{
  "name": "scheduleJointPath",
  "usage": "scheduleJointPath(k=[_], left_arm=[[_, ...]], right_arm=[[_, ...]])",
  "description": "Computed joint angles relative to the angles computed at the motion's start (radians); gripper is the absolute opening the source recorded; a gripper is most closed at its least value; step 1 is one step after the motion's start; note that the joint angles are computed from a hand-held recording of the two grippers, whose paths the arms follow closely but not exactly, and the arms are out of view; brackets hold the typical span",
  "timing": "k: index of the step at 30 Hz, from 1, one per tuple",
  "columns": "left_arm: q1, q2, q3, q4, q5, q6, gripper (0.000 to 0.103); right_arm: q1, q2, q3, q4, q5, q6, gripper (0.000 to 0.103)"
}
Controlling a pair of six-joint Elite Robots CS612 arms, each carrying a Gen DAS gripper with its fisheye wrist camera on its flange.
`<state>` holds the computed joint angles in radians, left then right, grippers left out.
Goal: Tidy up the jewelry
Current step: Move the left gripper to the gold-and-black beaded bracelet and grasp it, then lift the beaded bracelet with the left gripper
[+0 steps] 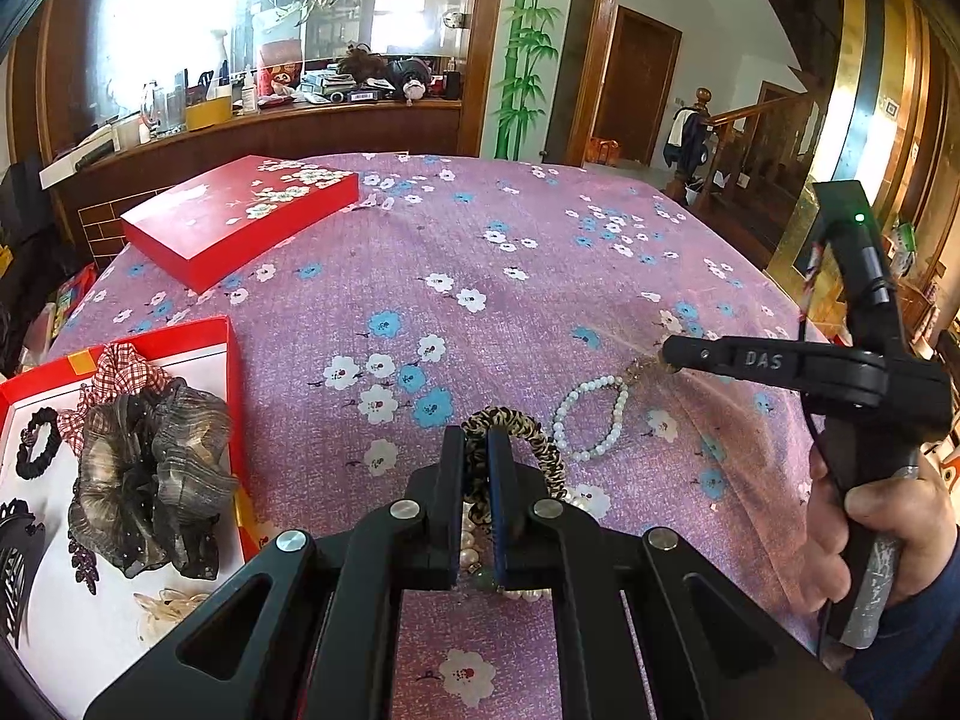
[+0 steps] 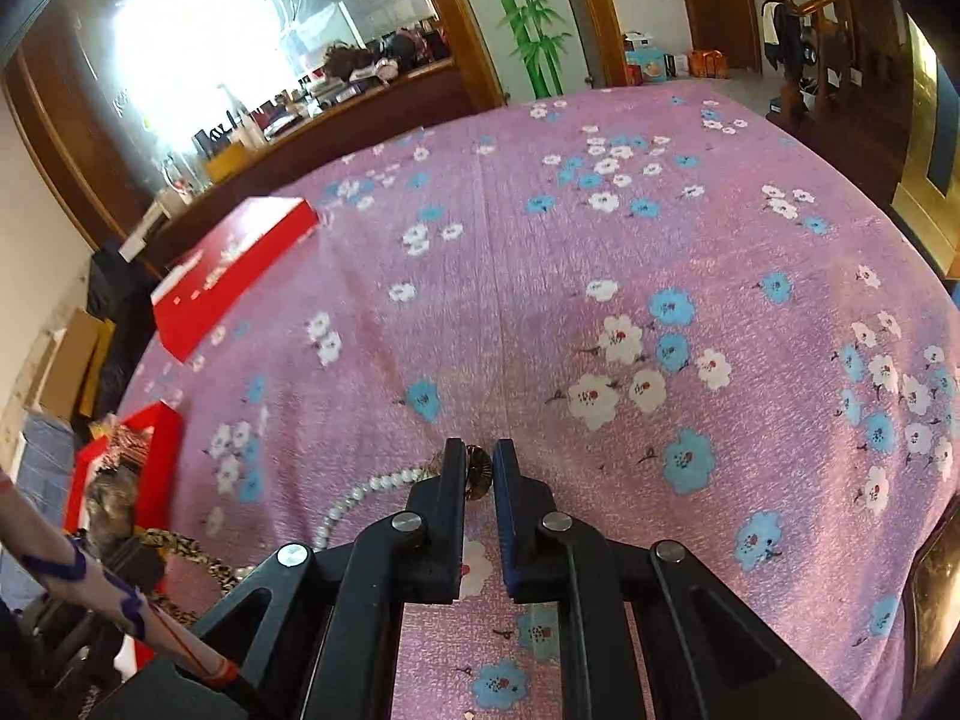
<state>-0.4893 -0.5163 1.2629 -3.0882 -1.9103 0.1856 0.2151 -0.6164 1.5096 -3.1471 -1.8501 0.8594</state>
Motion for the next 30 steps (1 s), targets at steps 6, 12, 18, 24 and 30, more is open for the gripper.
scheduleJointPath(k=[6, 12, 18, 24, 30], left_arm=[[0.0, -0.001, 0.002, -0.004, 0.002, -0.001, 0.007], [0.0, -0.002, 0.004, -0.011, 0.004, -0.001, 0.007], [-0.002, -0.005, 0.016, -0.048, 0.017, -0.004, 0.007], [-0.002, -0.004, 0.013, -0.049, 0.026, -0.012, 0.007], [-0.004, -0.003, 0.013, -0.055, 0.036, -0.014, 0.007]], right_arm=[[0.007, -0.007, 0.016, -0.099, -0.004, -0.004, 0.009], [0.023, -0.014, 0.022, -0.187, -0.035, -0.042, 0.009], [0.043, -0.008, 0.0, -0.203, -0.059, -0.121, 0.009], [0.066, 0.001, -0.033, -0.146, -0.108, -0.188, 0.009], [0.083, 0.018, -0.074, -0.065, -0.149, -0.233, 0.009]])
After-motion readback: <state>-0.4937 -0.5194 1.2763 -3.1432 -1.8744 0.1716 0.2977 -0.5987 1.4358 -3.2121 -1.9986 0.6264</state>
